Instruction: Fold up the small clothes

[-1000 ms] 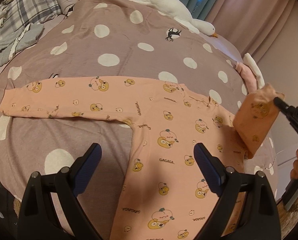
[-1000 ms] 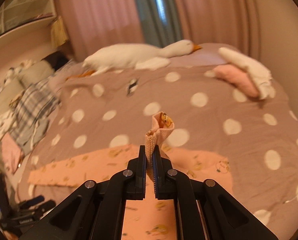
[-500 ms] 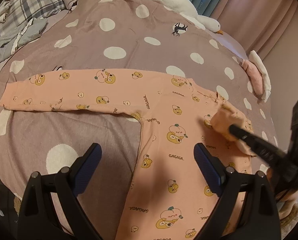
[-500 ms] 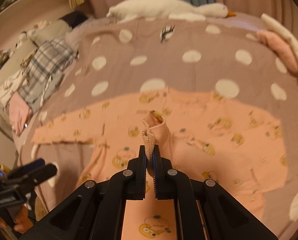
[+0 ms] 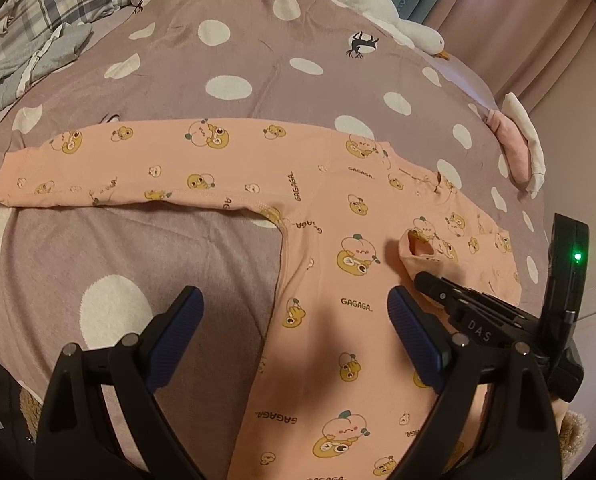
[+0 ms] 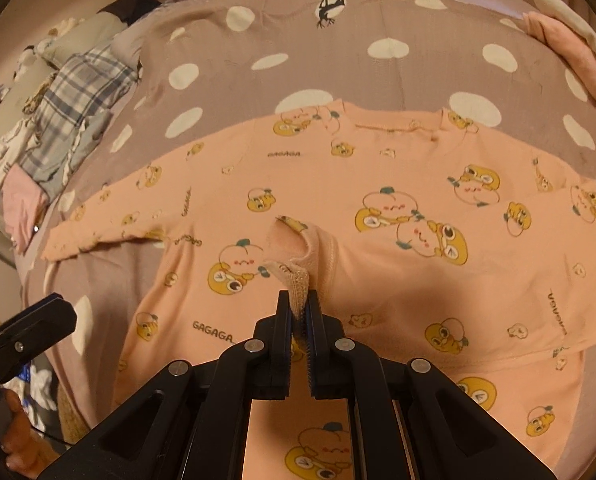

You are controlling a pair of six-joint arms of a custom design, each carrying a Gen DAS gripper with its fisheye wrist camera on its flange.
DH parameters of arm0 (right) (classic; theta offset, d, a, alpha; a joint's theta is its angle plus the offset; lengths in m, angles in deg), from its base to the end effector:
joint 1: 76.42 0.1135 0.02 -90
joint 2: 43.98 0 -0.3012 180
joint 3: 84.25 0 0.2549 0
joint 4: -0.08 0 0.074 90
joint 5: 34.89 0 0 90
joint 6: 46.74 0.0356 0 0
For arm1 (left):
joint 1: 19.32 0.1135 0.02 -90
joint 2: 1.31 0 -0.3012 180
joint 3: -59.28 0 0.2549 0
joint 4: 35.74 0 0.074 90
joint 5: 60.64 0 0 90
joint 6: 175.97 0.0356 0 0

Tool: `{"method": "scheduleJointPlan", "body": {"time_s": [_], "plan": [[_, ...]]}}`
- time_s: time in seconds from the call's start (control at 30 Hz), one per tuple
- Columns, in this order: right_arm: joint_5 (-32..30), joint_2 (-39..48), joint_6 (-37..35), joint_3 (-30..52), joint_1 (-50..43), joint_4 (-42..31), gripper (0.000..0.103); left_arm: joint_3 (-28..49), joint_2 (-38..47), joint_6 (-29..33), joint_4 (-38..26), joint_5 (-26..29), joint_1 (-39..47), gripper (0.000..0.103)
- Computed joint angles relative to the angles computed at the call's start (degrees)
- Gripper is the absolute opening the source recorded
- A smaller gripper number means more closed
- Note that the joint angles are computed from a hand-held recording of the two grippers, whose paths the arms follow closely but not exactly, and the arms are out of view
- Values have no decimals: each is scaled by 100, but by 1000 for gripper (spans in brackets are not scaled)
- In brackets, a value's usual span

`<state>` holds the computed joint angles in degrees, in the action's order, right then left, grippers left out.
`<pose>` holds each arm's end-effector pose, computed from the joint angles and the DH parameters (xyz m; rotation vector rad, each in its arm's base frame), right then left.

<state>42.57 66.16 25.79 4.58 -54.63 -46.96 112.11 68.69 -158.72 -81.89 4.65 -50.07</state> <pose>0.3698 0.1561 0.2026 -0.9801 2.5755 0.3223 0.1866 -0.0937 0.2263 -1.0250 2.3050 -0.1275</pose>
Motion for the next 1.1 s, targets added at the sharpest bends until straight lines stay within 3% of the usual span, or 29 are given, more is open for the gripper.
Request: {"method": "scheduleJointPlan", "body": {"time_s": [0.23, 0.37, 0.57, 0.7, 0.8, 1.0, 1.1], "plan": [[-45, -58, 16, 6, -38, -99, 12, 50, 56, 79, 72, 60, -16, 93], [-114, -199, -51, -63, -91, -46, 45, 102, 68, 192, 147, 122, 37, 93], [-297, -471, 82, -112, -375, 35, 46, 274, 218, 461, 379, 210, 54, 89], [-316, -700, 190, -153, -723, 204, 57, 329, 522, 854, 959, 489, 124, 88], [-139, -797, 272, -180, -980, 350, 57, 345, 947, 1050, 1510, 882, 253, 85], [33, -757, 478, -116, -1471, 476, 57, 398, 2046, 1317, 2644, 1841, 542, 72], [163, -738, 543, -134, -1642, 556, 57, 408, 2471, 1276, 3012, 2214, 624, 58]]}}
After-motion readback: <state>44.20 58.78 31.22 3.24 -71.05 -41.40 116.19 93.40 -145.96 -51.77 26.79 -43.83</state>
